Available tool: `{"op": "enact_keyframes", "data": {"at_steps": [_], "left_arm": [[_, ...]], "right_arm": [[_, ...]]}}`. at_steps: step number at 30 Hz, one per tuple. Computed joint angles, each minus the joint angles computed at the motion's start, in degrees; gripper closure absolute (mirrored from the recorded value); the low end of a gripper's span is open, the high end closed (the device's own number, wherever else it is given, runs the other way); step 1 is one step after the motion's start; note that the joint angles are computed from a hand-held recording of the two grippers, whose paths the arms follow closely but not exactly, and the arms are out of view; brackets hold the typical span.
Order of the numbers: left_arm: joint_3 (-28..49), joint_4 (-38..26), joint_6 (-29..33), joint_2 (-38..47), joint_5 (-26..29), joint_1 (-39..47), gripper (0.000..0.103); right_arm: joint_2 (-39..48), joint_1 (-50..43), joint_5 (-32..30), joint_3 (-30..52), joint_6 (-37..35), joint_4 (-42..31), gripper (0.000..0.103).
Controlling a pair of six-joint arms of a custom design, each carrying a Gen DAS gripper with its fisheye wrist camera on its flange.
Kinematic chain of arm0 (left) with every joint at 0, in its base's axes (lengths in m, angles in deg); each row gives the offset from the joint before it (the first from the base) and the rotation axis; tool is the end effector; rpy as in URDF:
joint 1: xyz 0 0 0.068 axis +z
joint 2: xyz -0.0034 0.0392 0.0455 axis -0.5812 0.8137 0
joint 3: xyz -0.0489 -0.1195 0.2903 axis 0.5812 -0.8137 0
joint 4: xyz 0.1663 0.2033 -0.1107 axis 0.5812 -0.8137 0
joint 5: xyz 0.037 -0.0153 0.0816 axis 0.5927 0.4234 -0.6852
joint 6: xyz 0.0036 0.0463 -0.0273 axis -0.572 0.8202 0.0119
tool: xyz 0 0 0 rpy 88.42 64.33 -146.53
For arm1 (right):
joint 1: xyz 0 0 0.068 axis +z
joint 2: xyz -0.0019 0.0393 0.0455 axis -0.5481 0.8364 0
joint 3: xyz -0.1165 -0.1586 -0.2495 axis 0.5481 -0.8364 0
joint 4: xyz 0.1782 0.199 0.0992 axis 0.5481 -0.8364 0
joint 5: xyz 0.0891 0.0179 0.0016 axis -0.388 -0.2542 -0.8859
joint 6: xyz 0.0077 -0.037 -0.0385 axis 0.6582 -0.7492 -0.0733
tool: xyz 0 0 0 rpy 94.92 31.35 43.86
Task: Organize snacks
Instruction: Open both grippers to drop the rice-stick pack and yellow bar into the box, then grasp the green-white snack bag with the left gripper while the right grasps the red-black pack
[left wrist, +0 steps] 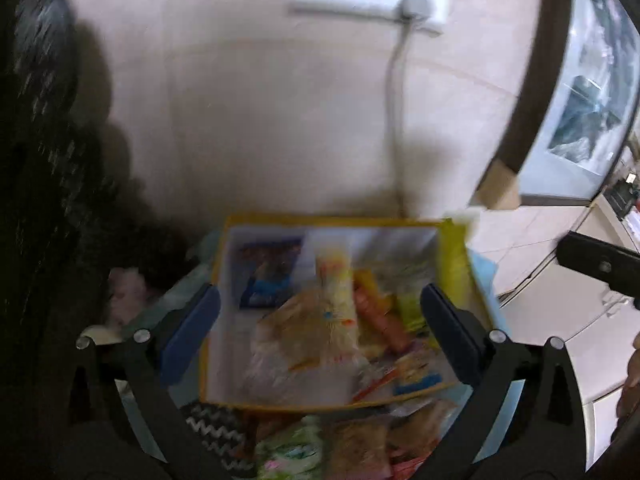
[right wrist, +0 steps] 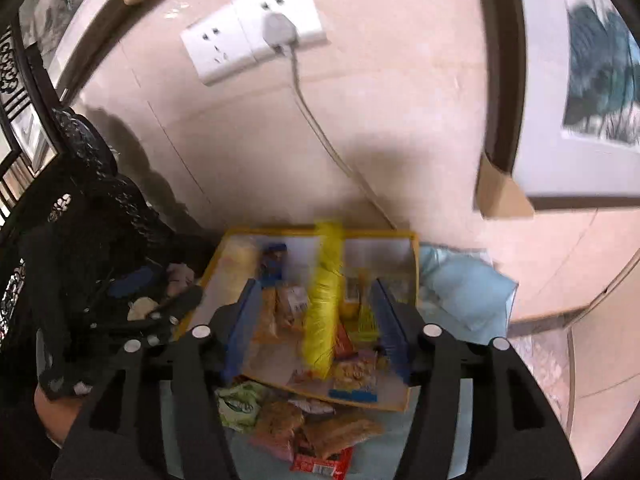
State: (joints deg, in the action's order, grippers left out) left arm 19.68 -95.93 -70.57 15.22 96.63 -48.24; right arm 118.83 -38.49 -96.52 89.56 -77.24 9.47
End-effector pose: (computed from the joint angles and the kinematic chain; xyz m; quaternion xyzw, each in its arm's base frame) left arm 0.3207 -0.0772 0.2548 0.1418 0.9103 -0.0970 0.3766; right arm 0.2371 -0.0122 0.2759 0.0629 0.9223 0.1371 0.3557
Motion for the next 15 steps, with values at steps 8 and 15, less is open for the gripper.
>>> {"op": "enact_keyframes", "data": {"at_steps": [8,15], "left_arm": [[-28.50,24.06,8.41,-0.87,6.80,16.42,0.002],[-36.43,36.36,17.14,8.95,6.98,16.34,0.002]], "right_arm": [[-2.49,13.61,5.22,-25.87,4.89,8.39,0.043],[9.20,19.76,7.26,-36.12,12.77,24.94,0.043]]}}
